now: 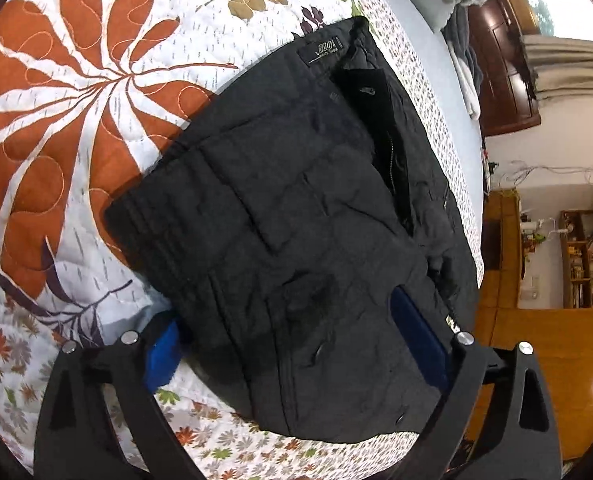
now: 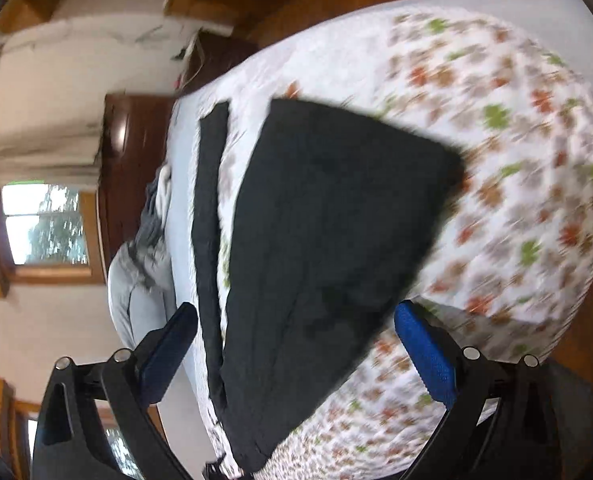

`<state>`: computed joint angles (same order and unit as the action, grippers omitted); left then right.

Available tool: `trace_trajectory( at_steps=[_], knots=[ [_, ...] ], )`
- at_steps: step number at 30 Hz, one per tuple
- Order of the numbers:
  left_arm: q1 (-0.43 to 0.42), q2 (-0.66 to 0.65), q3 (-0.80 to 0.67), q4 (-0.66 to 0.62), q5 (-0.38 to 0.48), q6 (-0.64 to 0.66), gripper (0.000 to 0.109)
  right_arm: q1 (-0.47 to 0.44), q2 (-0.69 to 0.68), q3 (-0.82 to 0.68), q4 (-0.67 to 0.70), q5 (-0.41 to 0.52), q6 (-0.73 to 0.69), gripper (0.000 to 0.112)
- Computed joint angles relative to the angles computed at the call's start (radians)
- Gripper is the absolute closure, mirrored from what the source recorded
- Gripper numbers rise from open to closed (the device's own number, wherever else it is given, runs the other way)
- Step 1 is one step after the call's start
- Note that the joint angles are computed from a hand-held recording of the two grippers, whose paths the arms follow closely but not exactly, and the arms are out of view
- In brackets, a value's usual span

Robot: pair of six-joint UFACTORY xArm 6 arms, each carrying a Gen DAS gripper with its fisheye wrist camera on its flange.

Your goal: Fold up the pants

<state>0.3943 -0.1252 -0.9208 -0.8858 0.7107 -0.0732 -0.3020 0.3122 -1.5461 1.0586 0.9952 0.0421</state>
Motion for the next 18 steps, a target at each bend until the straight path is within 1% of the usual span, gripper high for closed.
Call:
trace_trajectory(
  at_steps=[4,7,8,9,10,11,12,13,14,15,16,17,18],
  knots=[
    [-0.019,-0.006,0.011,0.012,-0.037,-0.014,0.01,-0.016,-0.002,0.029,0.049,-0.035,-0.032,0.013],
    [-0.038,0.003,0.003,0.072,-0.06,-0.075,0.009,-0.023,0.028,0.014,0.102,-0.063,-0.067,0.013],
    [-0.041,0.003,0.002,0.085,-0.065,-0.093,0.01,-0.023,0.038,0.011,0.14,-0.075,-0.087,0.022],
    [-0.043,0.003,0.002,0.099,-0.071,-0.114,0.013,-0.023,0.048,0.003,0.163,-0.081,-0.105,0.028],
    [-0.048,0.0,0.002,0.153,-0.077,-0.173,0.017,-0.025,0.074,-0.026,0.143,-0.068,-0.097,0.037],
    [-0.05,-0.001,0.002,0.196,-0.075,-0.212,0.029,-0.024,0.099,-0.056,0.119,-0.058,-0.079,0.046],
    [-0.051,-0.005,0.0,0.279,-0.064,-0.283,0.054,-0.022,0.115,-0.072,0.094,-0.054,-0.064,0.053],
    [-0.043,-0.011,0.005,0.337,-0.043,-0.33,0.062,-0.024,0.129,-0.089,0.074,-0.045,-0.054,0.069],
    [-0.039,-0.027,0.018,0.353,-0.045,-0.354,0.072,-0.022,0.134,-0.093,0.059,-0.043,-0.045,0.089],
    [-0.032,-0.05,0.043,0.326,-0.058,-0.345,0.082,-0.023,0.139,-0.098,0.036,-0.037,-0.031,0.093],
    [-0.025,-0.063,0.058,0.293,-0.061,-0.321,0.086,-0.021,0.131,-0.085,0.046,-0.041,-0.039,0.096],
    [-0.022,-0.075,0.067,0.283,-0.062,-0.319,0.092,-0.019,0.122,-0.078,0.041,-0.045,-0.047,0.097],
    [-0.021,-0.089,0.076,0.29,-0.063,-0.331,0.094,-0.018,0.106,-0.064,0.03,-0.047,-0.053,0.098]
  ],
)
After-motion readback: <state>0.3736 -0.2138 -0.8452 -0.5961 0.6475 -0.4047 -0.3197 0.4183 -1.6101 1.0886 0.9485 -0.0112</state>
